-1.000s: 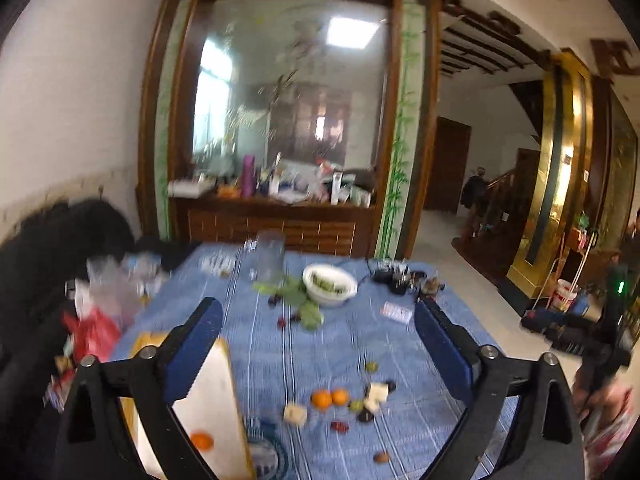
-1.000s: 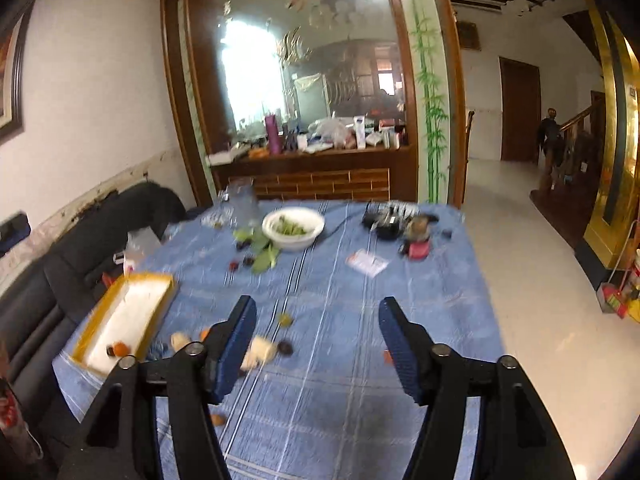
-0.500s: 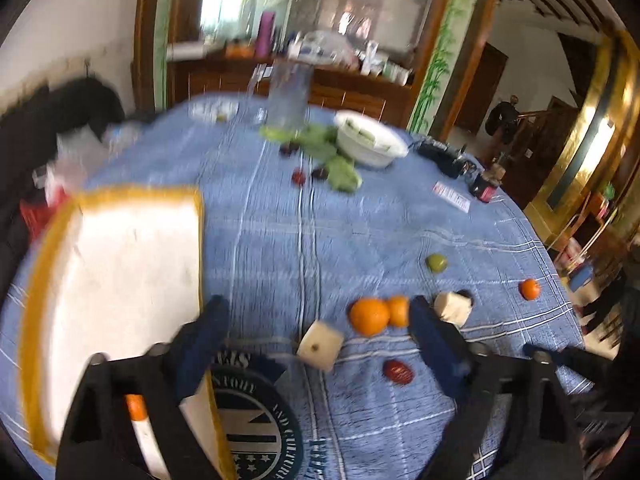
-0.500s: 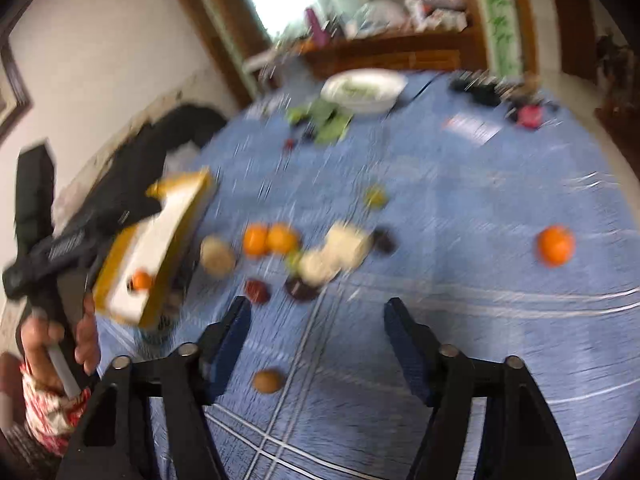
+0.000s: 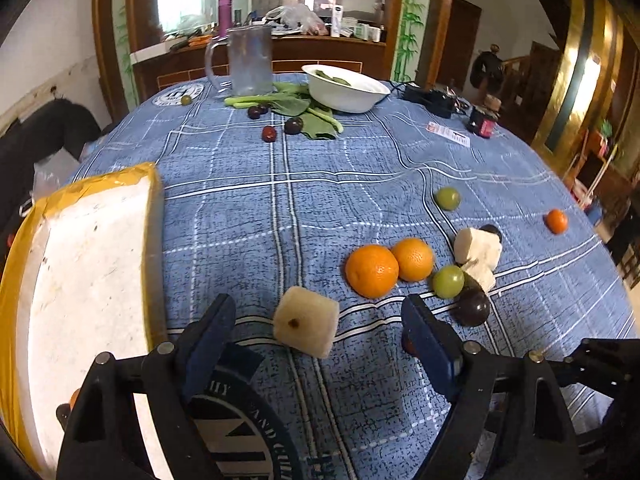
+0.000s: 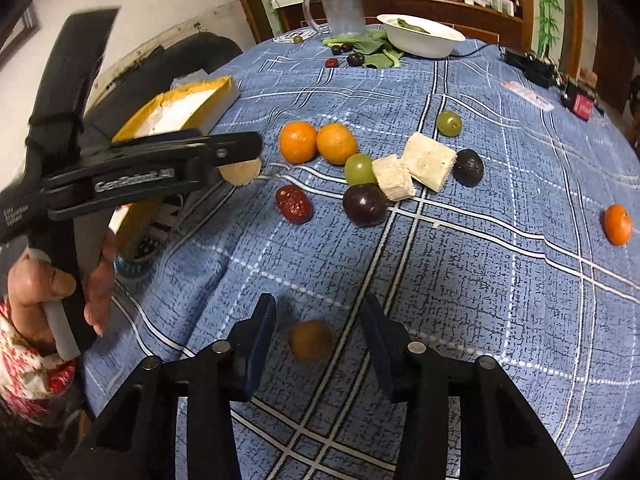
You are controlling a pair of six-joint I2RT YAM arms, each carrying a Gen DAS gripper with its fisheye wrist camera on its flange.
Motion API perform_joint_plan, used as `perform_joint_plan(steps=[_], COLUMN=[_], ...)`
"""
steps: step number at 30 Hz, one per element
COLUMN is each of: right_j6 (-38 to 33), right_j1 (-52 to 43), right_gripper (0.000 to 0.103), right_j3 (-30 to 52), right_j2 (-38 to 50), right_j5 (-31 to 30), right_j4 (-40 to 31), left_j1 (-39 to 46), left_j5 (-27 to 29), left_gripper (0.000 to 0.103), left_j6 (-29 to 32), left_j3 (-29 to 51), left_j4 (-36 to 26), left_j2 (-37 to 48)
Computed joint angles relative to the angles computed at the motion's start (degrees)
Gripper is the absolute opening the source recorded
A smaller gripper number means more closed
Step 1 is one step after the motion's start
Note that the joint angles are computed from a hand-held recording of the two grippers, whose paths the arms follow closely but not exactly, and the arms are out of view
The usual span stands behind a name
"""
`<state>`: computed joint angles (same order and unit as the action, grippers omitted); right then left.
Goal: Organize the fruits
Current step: 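Grasp a white cylinder piece with the left tool while the right grasps a brown fruit, then lower the cylinder and brown fruit into the white tray and open both tools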
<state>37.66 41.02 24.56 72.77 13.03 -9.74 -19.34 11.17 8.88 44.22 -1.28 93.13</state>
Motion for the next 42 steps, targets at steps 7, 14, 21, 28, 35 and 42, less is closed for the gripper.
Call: perform_joint_plan(steps=[7,14,21,28,35,42], right_j6=[1.3,2.9,3.8,3.8,4.9,-2.2], right_j1=[2.9,2.8,3.2,-5.2,-5.7,-1.2], right_gripper=[0.023,0.023,0.023,0.023,0.024,0.024], right_j3=[-1.7,-6.3,-4.8,0.8,12.1,36.7], right_j2=[-2.4,-14.2,-15.7,-1.4,10.7,29.9], right_j5=[3.0,1.4,-2.3,-23.0,-27.8,-20.4], right_j4=[-1.1,-0.2,3.5,20.1,23.2,10.7], left_j1=[-1.0,5.9,19.2,30.2,38.3,39.3], left_j5=[-3.5,5.1,14.5,17.8,19.2,16.7], left_gripper=[0.03,0.03,0.031,0.031,0.031,0.031], left_j6=[-0.1,-4.5,-5.2,-0.4,3.1,2.5], left_j3=[-0.1,-5.3,-8.1,-3.8,2.6,10.8], left_j4=[-0.4,-4.3,-8.7,-13.5,-13.7,-13.0], left_j2=[0.3,-12.9,-21.6,-19.5,-10.3,1.5])
